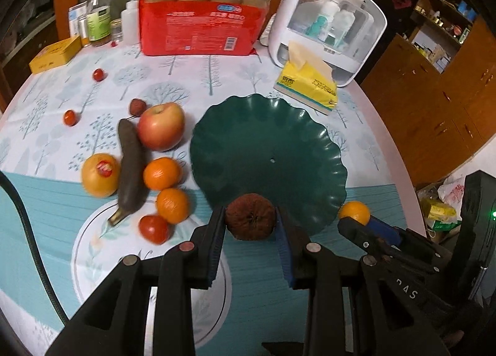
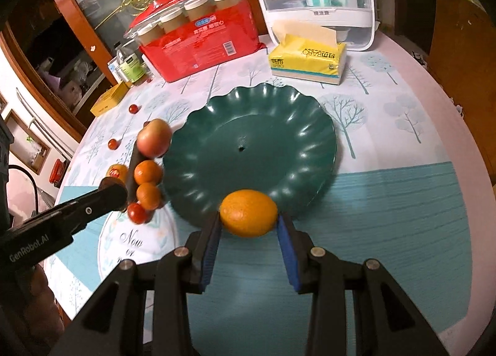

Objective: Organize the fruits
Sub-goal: 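Carry both fruits onto the green plate and open both tools, then lift both open tools away from the green plate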

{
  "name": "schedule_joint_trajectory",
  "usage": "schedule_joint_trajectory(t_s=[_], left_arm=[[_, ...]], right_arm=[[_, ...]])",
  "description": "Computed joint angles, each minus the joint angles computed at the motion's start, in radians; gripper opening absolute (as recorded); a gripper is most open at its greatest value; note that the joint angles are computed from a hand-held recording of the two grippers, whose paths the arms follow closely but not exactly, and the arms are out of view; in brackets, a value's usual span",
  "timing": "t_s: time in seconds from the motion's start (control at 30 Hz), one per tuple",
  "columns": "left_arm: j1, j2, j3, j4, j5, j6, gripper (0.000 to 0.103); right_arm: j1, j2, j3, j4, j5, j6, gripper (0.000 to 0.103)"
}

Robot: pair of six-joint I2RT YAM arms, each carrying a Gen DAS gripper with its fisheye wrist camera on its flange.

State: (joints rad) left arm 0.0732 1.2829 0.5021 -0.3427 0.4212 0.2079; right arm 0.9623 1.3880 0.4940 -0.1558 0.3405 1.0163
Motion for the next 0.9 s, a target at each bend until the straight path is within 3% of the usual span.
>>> schedule_joint_trajectory(t_s=[0.2, 0.4, 0.47, 0.5, 0.53, 0.63, 0.9], left_arm=[[-0.087, 0.121, -0.016, 0.162, -0.029, -0.023, 0.031], [-0.121, 0.239, 0.011, 0.209, -0.037, -0.043, 0.031], [-0.124, 0.246, 0.013, 0.215, -0.041, -0.044, 0.044], [-0.127, 0.247, 0.013, 0.218, -0.048, -0.046, 0.050], [-0.128, 0.245, 0.011, 0.222, -0.054, -0.051, 0.057], [-0.124, 0.239, 0.014, 0.220, -0.067, -0.057, 0.059], [-0.095, 0.191, 0.010, 0.174, -0.088, -0.075, 0.060]], right_arm=[[-0.065, 0.076, -0.028, 0.119, -0.032, -0.068, 0.038], [-0.102, 0.136, -0.044, 0.190, -0.057, -0.113, 0.038], [-0.114, 0.147, -0.049, 0.205, -0.067, -0.117, 0.038], [-0.123, 0.153, -0.048, 0.206, -0.076, -0.119, 0.041], [-0.128, 0.158, -0.046, 0.205, -0.084, -0.119, 0.052], [-0.138, 0.154, -0.054, 0.220, -0.091, -0.124, 0.069], [-0.092, 0.126, -0.032, 0.156, -0.055, -0.149, 0.073]])
